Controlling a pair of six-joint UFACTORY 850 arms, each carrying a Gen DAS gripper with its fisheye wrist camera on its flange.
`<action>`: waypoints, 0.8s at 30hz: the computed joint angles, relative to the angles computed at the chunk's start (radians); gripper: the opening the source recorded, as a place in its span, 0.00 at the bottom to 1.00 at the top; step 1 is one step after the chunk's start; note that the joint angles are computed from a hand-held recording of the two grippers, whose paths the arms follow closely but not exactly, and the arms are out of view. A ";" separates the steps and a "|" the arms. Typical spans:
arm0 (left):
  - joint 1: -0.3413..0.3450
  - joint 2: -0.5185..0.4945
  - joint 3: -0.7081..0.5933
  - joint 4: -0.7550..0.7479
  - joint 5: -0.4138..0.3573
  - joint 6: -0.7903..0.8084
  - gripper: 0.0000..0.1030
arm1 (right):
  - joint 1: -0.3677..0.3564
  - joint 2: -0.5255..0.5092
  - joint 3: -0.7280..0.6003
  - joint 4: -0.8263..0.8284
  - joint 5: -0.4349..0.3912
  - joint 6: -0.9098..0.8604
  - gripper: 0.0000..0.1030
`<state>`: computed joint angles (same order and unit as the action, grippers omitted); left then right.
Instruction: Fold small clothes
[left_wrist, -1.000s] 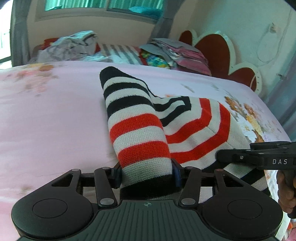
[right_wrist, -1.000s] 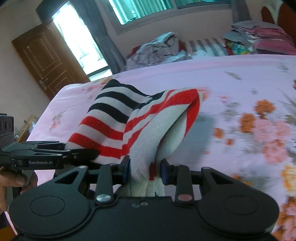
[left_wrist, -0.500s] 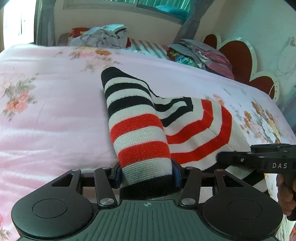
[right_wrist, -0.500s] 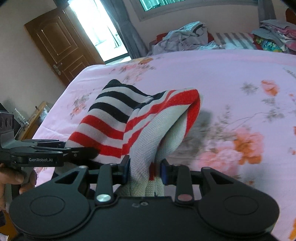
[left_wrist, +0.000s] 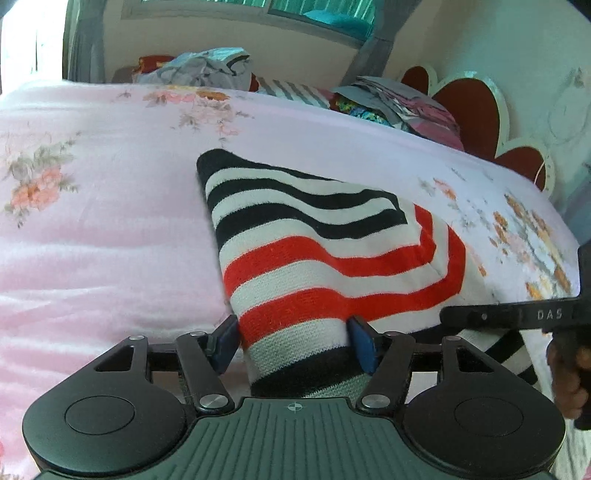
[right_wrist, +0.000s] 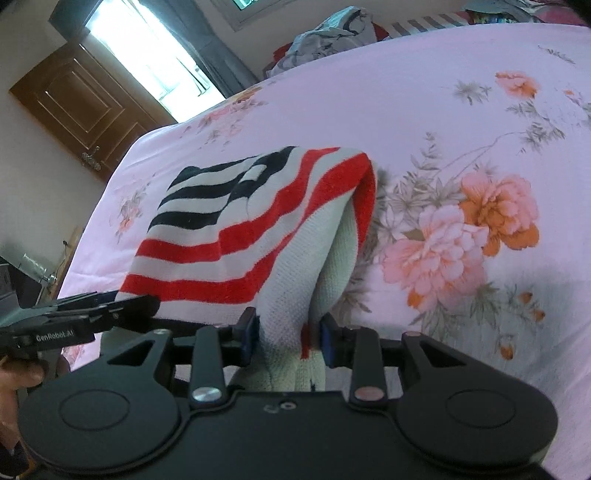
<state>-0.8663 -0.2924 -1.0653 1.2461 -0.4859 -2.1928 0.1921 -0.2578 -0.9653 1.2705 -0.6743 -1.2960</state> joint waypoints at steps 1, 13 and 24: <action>0.002 0.004 0.002 -0.006 0.006 0.009 0.64 | 0.001 0.002 0.000 -0.004 0.002 0.002 0.32; -0.003 0.025 -0.045 -0.021 -0.073 0.174 0.42 | 0.062 0.129 0.017 0.014 0.173 -0.252 0.19; -0.031 0.001 -0.069 -0.085 -0.090 0.274 0.42 | 0.096 0.151 0.056 -0.139 0.280 -0.092 0.10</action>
<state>-0.8972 -0.2913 -1.1342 1.1611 -0.5759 -1.9186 0.2883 -0.1066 -0.9092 1.1310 -0.3944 -1.3879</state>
